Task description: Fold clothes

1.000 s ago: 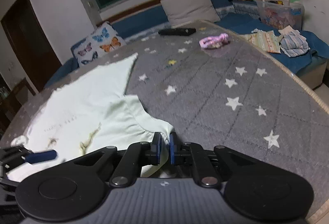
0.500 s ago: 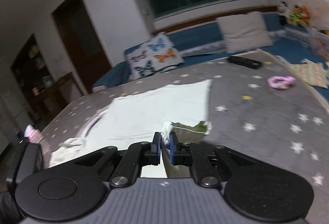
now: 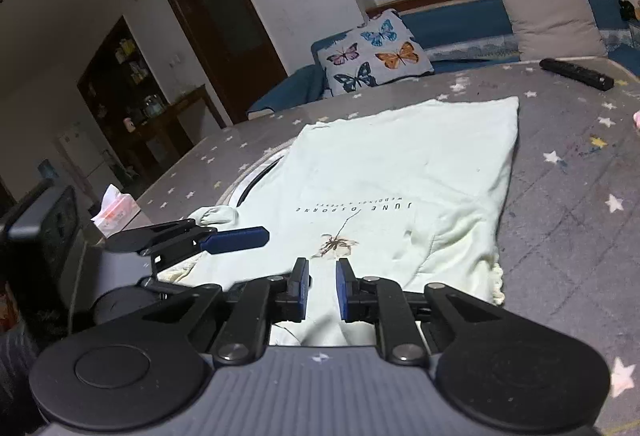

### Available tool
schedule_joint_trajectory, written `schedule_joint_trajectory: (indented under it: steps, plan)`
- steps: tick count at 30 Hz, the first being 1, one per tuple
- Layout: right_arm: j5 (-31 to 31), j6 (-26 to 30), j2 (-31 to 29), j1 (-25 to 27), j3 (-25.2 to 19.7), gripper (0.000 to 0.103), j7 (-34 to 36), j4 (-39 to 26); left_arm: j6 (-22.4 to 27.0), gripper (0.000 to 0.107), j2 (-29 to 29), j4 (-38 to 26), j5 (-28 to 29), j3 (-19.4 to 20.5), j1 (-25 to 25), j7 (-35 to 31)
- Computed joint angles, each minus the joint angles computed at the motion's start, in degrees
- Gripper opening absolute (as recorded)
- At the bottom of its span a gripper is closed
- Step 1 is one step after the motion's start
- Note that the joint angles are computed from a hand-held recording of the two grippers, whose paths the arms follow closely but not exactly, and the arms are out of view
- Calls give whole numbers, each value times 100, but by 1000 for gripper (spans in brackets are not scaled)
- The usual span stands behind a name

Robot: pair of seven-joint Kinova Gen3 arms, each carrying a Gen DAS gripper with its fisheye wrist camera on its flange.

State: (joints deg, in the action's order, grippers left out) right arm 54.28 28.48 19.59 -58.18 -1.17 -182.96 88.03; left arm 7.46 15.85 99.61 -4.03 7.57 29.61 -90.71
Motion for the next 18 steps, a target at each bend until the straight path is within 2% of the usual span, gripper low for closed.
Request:
schedule_joint_trajectory:
  steps: [3,5,10,14,18]
  plan:
    - [18,268,-111,-60,-8,15,-48,112,4,68,13,-31,65,140,-81,-46]
    - [-251,648,-144,40,-199,15,163,135,5,68,24,-52,118,244,-143,-92]
    - [-835,1438,-176,182,-461,15,497,166,46,67,165,-156,343,945,-588,-565]
    - [-855,1464,-342,256,-552,15,385,357,148,63,305,-235,531,1278,-791,-953]
    - [-470,1552,-386,223,-581,15,269,329,210,55,367,-280,672,1271,-744,-1171]
